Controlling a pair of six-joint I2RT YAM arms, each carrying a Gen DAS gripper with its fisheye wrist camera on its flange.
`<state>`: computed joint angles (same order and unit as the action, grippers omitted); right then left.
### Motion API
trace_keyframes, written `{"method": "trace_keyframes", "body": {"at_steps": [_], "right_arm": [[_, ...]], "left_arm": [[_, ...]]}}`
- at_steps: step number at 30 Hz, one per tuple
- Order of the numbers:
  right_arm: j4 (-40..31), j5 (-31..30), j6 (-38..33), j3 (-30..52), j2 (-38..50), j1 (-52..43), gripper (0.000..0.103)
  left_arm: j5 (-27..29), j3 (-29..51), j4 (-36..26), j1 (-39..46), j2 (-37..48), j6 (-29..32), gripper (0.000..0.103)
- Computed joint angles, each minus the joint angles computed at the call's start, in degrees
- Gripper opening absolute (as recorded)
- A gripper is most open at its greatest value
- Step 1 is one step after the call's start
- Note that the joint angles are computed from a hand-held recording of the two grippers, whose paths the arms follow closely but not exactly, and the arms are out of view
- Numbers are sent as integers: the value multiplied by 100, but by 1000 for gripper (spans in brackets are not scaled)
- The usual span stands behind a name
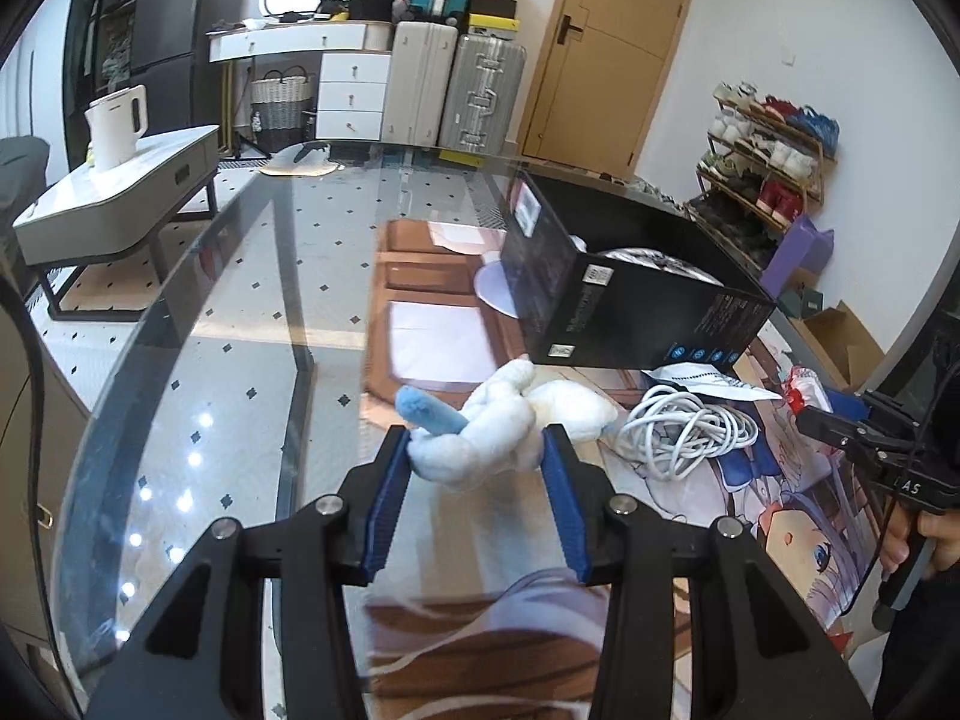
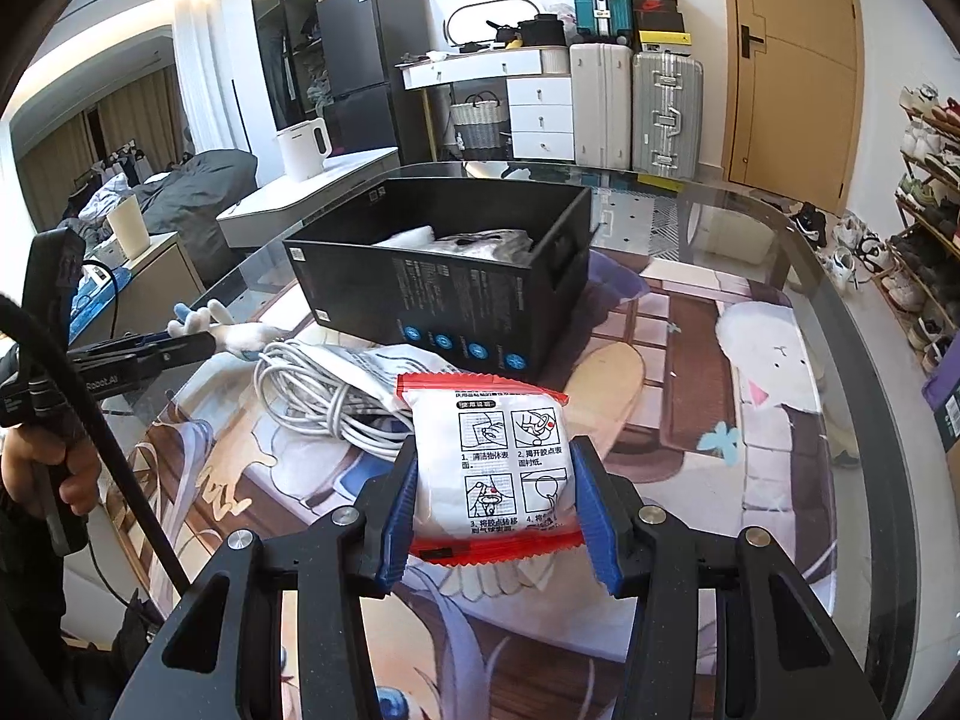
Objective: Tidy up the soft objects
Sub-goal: 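Lift and carry the plush toy and red-edged packet over the black bin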
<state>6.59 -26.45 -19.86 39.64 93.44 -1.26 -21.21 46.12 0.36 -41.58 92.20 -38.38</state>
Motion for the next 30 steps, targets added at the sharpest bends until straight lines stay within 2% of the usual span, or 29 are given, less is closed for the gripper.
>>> {"method": "trace_keyframes", "body": {"at_steps": [11, 30], "right_arm": [[18, 211, 165, 23, -212, 432, 48], [-295, 415, 379, 473, -447, 576, 48]], "left_arm": [[-121, -141, 122, -74, -373, 26, 43], [-67, 1289, -205, -237, 396, 663, 43]]}}
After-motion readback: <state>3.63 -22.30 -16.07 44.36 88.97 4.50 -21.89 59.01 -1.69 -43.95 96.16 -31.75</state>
